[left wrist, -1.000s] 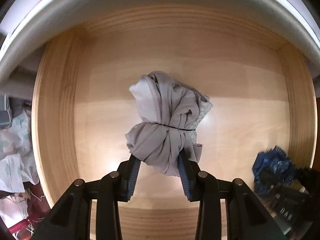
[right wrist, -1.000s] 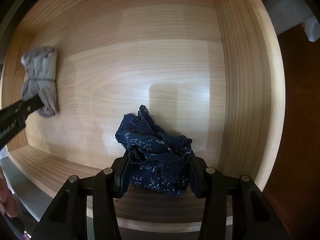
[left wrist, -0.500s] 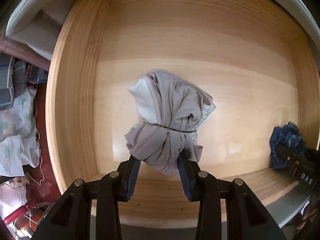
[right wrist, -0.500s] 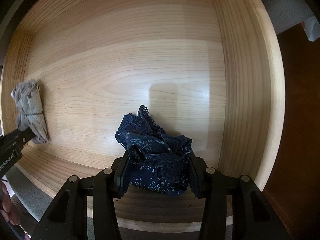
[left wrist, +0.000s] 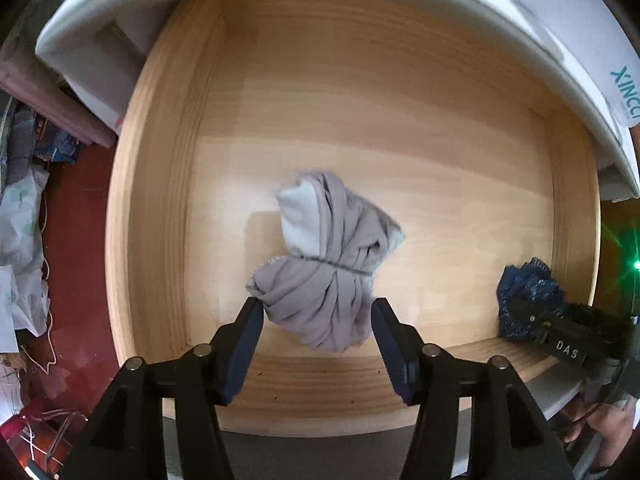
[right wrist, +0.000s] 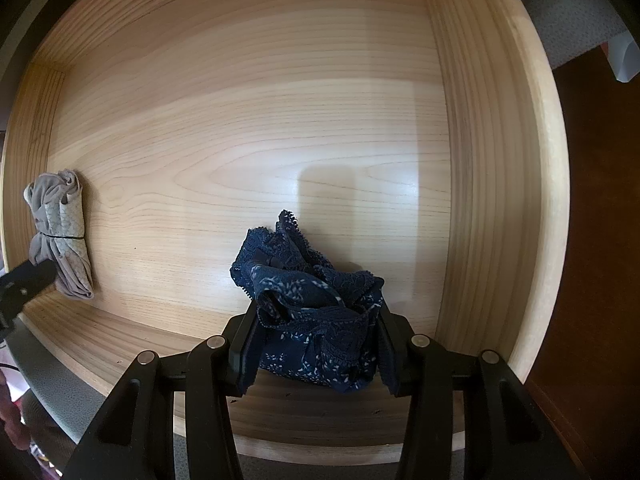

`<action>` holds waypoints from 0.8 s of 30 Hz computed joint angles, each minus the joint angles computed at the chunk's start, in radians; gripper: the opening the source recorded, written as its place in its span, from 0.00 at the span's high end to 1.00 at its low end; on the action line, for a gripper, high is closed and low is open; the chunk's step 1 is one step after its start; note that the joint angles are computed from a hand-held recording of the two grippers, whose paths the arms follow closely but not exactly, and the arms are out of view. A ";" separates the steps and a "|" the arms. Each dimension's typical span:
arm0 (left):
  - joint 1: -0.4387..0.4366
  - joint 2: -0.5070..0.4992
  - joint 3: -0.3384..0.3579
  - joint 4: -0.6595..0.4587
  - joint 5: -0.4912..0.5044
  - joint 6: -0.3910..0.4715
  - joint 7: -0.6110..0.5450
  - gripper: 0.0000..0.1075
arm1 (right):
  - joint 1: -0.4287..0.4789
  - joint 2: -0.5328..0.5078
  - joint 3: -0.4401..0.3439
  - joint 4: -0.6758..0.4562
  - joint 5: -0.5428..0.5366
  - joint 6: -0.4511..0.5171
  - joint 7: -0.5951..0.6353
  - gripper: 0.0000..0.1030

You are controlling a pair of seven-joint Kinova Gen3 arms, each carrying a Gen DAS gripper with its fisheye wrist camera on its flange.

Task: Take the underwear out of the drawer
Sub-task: 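Grasp the beige rolled garment with the left tool, then lift the beige garment with the left tool while the right tool holds the navy underwear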

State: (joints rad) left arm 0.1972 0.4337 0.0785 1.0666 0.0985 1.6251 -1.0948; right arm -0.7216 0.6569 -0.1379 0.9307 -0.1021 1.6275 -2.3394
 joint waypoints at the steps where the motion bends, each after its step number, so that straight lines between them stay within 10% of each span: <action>1: 0.003 0.006 0.000 -0.012 -0.008 -0.001 0.001 0.46 | 0.000 0.000 0.000 0.000 0.000 0.000 0.000 0.58; 24: 0.068 0.079 -0.012 -0.017 -0.078 -0.002 0.011 0.36 | -0.001 0.003 0.001 -0.007 -0.001 0.004 -0.002 0.58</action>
State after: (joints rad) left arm 0.2653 0.5130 0.0668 1.0496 0.0201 1.6233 -1.0839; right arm -0.7222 0.6603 -0.1370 0.9241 -0.1027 1.6312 -2.3409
